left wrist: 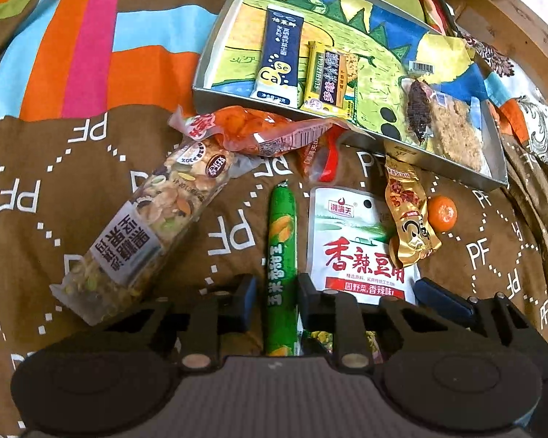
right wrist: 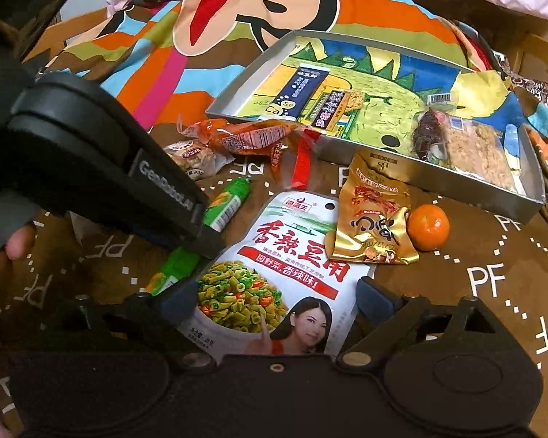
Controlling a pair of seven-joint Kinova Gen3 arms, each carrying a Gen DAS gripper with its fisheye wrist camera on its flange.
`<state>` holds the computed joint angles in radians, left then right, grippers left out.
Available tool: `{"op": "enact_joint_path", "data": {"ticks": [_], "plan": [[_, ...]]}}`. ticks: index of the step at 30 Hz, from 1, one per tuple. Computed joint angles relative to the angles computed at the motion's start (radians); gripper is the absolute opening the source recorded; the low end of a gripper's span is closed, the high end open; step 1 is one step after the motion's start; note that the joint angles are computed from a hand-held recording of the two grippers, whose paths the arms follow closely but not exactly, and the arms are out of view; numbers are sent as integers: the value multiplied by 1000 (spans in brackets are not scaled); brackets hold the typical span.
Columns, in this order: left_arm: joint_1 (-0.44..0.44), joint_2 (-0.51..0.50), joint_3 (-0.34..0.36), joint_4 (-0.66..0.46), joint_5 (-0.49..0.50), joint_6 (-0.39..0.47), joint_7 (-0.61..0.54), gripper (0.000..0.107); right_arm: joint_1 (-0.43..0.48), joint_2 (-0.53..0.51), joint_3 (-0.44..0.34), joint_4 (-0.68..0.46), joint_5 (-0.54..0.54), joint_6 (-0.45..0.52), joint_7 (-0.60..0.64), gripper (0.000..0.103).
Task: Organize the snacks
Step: 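Lift the sausage stick with the left tool while the right tool lifts the bean pack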
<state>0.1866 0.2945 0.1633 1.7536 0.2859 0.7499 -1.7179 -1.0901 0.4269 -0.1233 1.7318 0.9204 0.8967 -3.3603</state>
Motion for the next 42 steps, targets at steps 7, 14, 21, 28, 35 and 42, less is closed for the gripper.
{"op": "enact_joint_path", "data": {"ticks": [7,14,21,28,35,42], "plan": [[-48,-41,-15,32,72,-12,17,18,-4,23,7,-40,-14,25,-10,94],[-135,-70,-18,76,224,-15,-58,18,7,106,40,-191,-108,104,35,102],[-159,-36,-18,62,270,17,-104,18,-40,118,63,-180,-101,147,32,94],[-166,-29,-17,62,300,25,-127,18,-76,75,39,-121,-73,168,-35,60],[-170,-38,-15,69,324,33,-154,18,-38,4,16,-26,-49,66,-173,84],[-164,-62,-22,89,334,41,-158,18,51,-46,-2,53,-56,-98,-218,102]]}}
